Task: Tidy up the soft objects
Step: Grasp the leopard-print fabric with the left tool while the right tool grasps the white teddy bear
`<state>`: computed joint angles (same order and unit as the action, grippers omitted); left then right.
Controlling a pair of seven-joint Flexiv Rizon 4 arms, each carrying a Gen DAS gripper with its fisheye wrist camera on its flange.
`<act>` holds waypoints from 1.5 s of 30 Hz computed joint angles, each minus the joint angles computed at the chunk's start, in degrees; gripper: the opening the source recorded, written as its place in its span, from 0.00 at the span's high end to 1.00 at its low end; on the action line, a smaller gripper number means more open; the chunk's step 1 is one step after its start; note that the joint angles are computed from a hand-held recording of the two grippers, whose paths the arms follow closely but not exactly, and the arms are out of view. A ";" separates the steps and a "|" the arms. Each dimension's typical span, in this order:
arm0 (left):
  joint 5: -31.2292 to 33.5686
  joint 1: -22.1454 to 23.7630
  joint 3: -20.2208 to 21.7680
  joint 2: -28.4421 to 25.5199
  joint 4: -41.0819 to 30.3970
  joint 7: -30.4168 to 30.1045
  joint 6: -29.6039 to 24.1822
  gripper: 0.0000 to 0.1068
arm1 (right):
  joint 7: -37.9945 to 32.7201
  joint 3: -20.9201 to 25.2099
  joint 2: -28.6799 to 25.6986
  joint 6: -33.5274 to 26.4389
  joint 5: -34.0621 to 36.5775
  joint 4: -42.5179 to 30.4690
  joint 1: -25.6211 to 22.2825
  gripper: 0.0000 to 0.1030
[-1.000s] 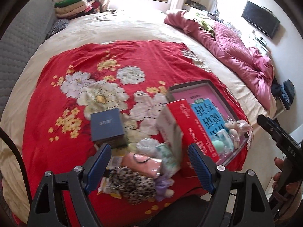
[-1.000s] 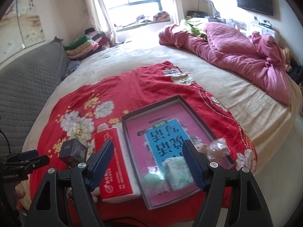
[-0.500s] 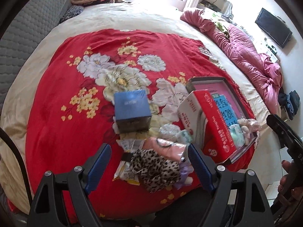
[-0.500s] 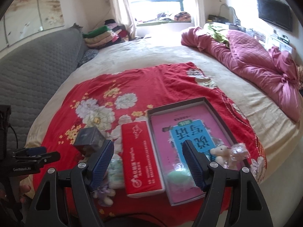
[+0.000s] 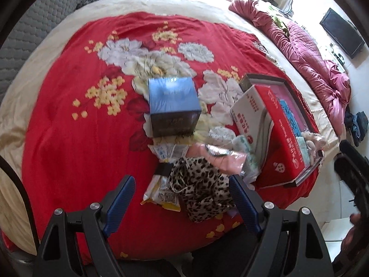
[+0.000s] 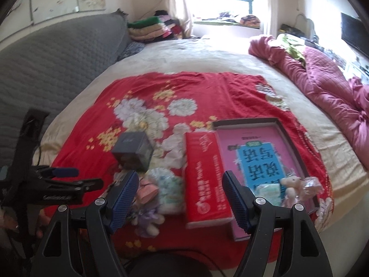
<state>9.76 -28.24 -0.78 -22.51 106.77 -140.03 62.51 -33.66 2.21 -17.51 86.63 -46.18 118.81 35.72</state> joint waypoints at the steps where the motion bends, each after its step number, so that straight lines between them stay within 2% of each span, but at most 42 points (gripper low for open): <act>1: -0.92 0.61 -0.57 -0.27 0.65 0.59 0.79 0.23 | -1.06 0.86 -0.30 -0.22 0.49 -0.08 -0.22 0.26; 3: -2.88 1.49 -1.54 -0.89 1.94 1.71 2.66 0.23 | -1.70 0.81 -0.63 -0.34 -0.30 0.31 0.68 0.26; 6: -6.48 2.71 -3.15 -1.90 3.46 3.95 5.20 0.23 | -5.79 3.65 -1.66 -1.14 2.21 0.26 0.05 0.26; 10: -10.95 3.52 -4.63 -3.24 4.25 6.94 7.37 0.23 | -9.43 4.45 -2.47 -2.08 4.08 0.74 0.81 0.26; 18: -17.54 4.42 -6.54 -7.04 2.70 12.25 8.66 0.23 | -20.78 11.00 -5.67 -7.12 14.53 -1.53 -1.25 0.26; 23: -21.09 5.12 -7.84 -8.93 2.51 15.00 9.96 0.28 | -27.06 13.96 -8.34 -11.79 20.93 -4.79 -1.60 0.26; 25: -21.99 5.41 -8.26 -9.09 2.98 16.03 11.49 0.34 | -29.20 14.63 -9.40 -13.55 23.12 -5.96 -1.63 0.26; 27: -25.16 8.07 -11.64 -9.30 4.79 18.71 14.34 0.53 | -30.57 14.70 -10.37 -14.96 24.72 -7.07 -1.35 0.26; 29: -28.89 11.27 -15.87 -9.93 6.42 21.85 16.74 0.64 | -31.42 14.30 -11.42 -16.29 25.64 -8.20 -0.77 0.26; 31: -30.85 12.11 -17.14 -10.27 7.16 23.25 18.02 0.66 | -32.17 13.85 -12.26 -17.33 26.16 -9.14 -0.24 0.26; 33: -32.27 12.91 -18.36 -10.46 8.03 24.40 20.00 0.76 | -32.58 13.31 -13.02 -18.05 26.34 -9.99 0.29 0.26; 39: -34.02 14.69 -20.80 -9.96 9.43 26.89 23.21 0.80 | -34.27 12.58 -16.01 -21.34 26.55 -13.34 1.28 0.26; 41: -34.53 15.53 -21.73 -9.75 10.07 27.31 23.91 0.80 | -34.35 12.68 -16.52 -22.35 27.36 -14.08 1.20 0.32; 42: -34.75 15.68 -21.89 -9.64 10.37 27.19 24.46 0.80 | -35.38 13.65 -16.90 -22.52 28.48 -14.57 0.45 0.43; 43: -34.91 16.08 -22.35 -9.42 10.95 27.21 25.09 0.80 | -36.79 14.99 -17.38 -22.78 30.09 -15.19 -0.60 0.61; 45: -35.07 16.86 -23.25 -9.16 11.61 27.21 25.69 0.80 | -38.04 15.61 -17.58 -22.93 31.54 -15.49 -1.06 0.71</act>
<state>-25.31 -11.38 -24.03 -31.67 118.38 -112.82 88.20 -71.71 17.82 -35.09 63.70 -14.65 103.32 34.67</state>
